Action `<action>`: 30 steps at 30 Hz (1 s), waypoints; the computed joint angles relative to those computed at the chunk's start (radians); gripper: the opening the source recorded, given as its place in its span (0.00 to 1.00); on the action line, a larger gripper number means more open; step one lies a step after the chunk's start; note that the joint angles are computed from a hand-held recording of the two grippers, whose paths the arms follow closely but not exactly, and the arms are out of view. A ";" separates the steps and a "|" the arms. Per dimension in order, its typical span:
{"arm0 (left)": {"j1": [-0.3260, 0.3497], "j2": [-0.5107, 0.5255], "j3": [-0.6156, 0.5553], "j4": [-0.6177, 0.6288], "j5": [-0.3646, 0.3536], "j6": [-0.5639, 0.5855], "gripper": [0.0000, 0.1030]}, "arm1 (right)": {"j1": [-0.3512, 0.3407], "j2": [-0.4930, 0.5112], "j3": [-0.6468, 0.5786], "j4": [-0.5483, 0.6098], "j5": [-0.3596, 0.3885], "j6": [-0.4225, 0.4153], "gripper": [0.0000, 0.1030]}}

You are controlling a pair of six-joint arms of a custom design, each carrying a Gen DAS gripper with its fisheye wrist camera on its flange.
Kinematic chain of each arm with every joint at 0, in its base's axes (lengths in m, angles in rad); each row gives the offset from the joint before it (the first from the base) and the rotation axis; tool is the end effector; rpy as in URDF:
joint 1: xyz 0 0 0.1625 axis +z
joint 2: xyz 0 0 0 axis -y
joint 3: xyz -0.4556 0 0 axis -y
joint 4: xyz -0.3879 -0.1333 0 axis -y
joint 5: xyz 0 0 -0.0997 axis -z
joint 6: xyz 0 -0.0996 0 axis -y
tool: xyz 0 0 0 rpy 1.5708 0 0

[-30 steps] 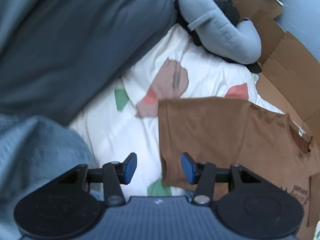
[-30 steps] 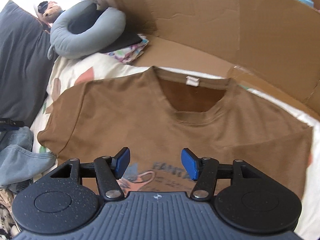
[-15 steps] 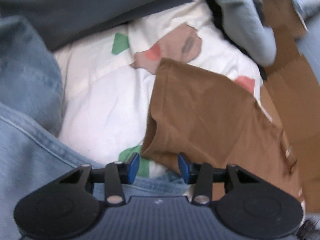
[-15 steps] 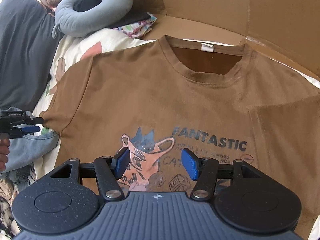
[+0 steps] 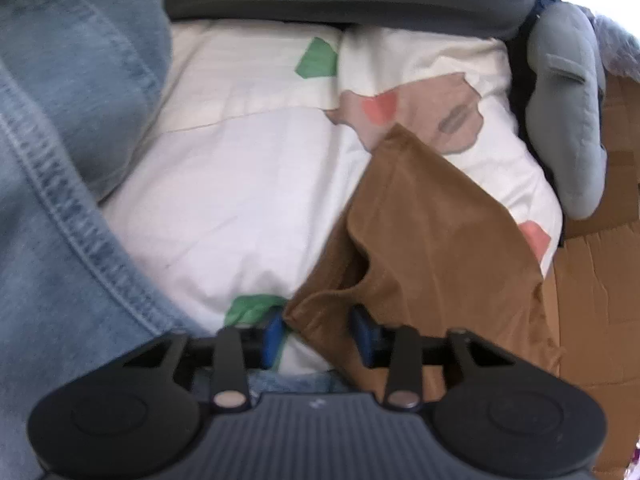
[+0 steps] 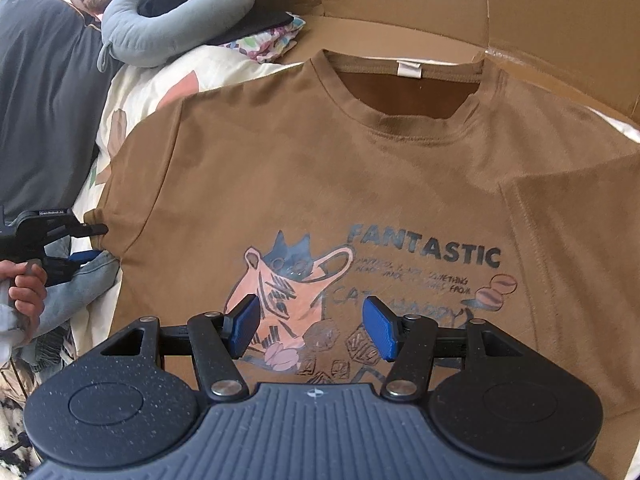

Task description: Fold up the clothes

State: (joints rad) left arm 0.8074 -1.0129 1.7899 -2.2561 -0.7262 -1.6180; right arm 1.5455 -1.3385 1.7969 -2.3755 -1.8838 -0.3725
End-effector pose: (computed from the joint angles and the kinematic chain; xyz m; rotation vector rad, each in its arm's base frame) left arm -0.2723 -0.5851 0.2021 -1.0128 2.3516 -1.0246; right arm 0.0880 -0.5811 0.3789 0.3993 -2.7152 0.3848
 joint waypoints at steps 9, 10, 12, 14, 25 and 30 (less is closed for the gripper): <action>-0.023 -0.027 -0.003 0.044 0.032 0.032 0.05 | -0.014 0.007 0.021 -0.036 0.055 0.014 0.62; -0.028 -0.027 -0.008 0.049 0.036 0.037 0.05 | -0.016 0.007 0.025 -0.040 0.060 0.015 0.62; -0.038 -0.025 -0.017 0.058 0.046 0.054 0.05 | -0.019 0.009 0.033 -0.046 0.070 0.018 0.62; -0.047 -0.022 -0.030 0.064 0.056 0.077 0.05 | -0.019 0.009 0.043 -0.050 0.082 0.021 0.61; -0.078 -0.003 -0.119 0.110 0.076 0.250 0.05 | -0.004 0.018 0.066 -0.041 0.111 0.047 0.61; -0.086 0.023 -0.193 0.177 0.062 0.311 0.05 | 0.000 0.026 0.069 -0.039 0.134 0.058 0.61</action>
